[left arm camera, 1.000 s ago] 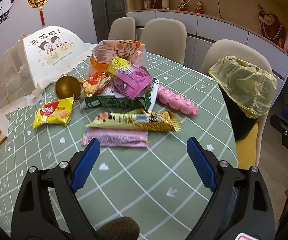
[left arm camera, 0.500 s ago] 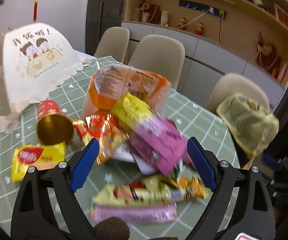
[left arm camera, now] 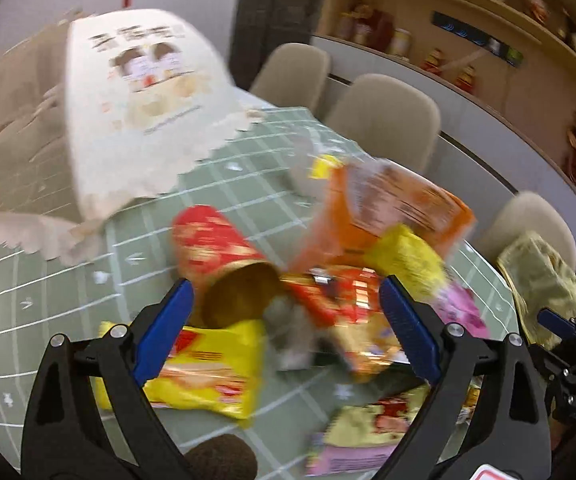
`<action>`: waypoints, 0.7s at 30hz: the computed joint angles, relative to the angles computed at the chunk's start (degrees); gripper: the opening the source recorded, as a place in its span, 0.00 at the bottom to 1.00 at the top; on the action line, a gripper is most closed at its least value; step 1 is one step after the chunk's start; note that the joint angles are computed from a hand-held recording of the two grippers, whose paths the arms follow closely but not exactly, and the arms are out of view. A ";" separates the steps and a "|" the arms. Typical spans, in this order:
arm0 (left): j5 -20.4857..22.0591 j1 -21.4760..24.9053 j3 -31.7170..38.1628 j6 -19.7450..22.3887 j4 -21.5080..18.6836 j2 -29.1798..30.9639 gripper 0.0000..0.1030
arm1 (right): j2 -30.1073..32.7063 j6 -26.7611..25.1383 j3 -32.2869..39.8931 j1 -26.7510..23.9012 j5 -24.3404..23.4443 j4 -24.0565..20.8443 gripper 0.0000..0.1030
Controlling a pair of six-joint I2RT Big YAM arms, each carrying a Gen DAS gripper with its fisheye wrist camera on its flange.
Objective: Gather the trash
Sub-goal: 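Grasp the red paper cup with the left tool while the right tool grasps the yellow-pink wrapper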
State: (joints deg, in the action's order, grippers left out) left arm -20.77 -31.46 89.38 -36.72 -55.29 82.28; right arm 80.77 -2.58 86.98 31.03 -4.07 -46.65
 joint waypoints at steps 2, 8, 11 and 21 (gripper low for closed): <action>2.13 2.13 -1.72 -1.21 0.03 -1.78 0.86 | 3.45 -1.16 3.87 1.39 -3.10 -0.55 0.47; 7.93 6.71 -5.10 -3.59 1.09 -4.61 0.85 | 13.96 -4.80 14.71 5.25 3.82 -4.88 0.34; 9.70 7.12 -5.71 -3.37 2.40 -5.02 0.85 | 14.97 -3.55 14.94 4.02 0.78 -6.92 0.31; 14.11 8.15 -6.57 -5.53 6.00 -3.47 0.85 | 4.47 -0.72 6.03 -0.01 -4.42 -2.02 0.12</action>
State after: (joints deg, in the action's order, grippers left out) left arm -6.66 -23.31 82.82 -42.25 -49.29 78.81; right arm 85.24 -3.30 93.01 31.02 -8.49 -48.68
